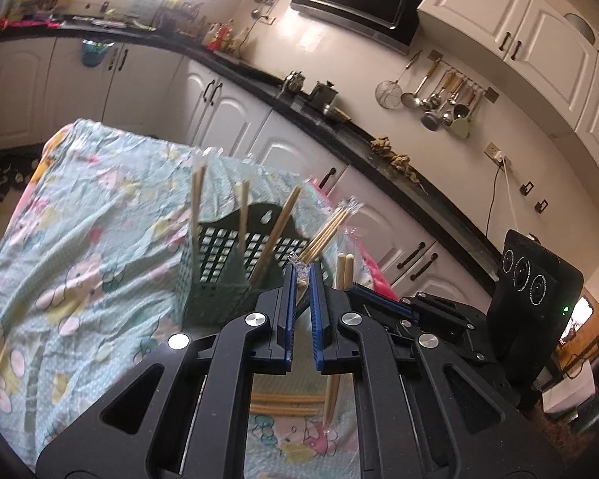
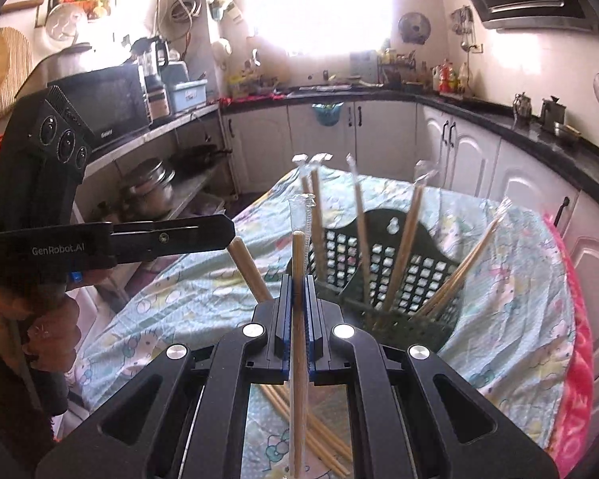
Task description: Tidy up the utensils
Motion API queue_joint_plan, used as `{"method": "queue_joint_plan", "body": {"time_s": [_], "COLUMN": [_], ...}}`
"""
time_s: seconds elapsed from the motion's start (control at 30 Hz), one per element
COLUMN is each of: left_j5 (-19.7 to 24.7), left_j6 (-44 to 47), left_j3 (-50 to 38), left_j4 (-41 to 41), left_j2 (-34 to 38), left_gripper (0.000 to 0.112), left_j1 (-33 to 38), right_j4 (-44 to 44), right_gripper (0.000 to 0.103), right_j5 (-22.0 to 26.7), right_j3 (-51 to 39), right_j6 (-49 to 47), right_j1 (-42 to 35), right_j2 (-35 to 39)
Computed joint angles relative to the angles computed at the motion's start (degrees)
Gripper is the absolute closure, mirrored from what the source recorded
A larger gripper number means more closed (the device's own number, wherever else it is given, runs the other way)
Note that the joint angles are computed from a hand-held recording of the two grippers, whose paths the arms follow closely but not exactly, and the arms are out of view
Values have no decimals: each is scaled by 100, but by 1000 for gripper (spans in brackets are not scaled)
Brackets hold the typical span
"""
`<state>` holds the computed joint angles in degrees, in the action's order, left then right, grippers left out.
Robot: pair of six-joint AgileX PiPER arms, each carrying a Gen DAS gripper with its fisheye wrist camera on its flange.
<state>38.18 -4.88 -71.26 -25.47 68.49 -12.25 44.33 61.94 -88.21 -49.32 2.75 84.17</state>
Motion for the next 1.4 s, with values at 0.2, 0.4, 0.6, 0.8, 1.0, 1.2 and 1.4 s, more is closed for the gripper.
{"method": "queue_joint_plan", "body": {"time_s": [0.2,0.4,0.6,0.8,1.0,1.2,1.4], "left_j5": [26,146,302,472,571,619,514], "left_j6": [-160,-287,-370,-513,-594,-546,-535], "left_j3": [-498,-1114,-1623,-2095,-2430,-2600,-2621], "left_j4": [273,590,854,1182,1413,1411,1280], "left_j2": [189,400,550,691,783,896,978], "left_gripper": [109,109,109,109,109,109,109], "left_j1": [-182,-336,-384,-417,-335,-51,241], "right_j4": [249,507,766,930,1006,957,1096], "right_gripper": [97,97,97,97,97,97,97], "right_j5": [8,-64,-177,-237,-327,-505,-749], "right_j3": [-253,-628,-975,-1528,-2100,-2594,-2708], "right_j6": [-44,-23,-44,81,133,230,96], "right_j1": [-277,-493,-682,-809,-820,-729,-671], "right_j2": [30,130,215,457,723,1000,1148]}}
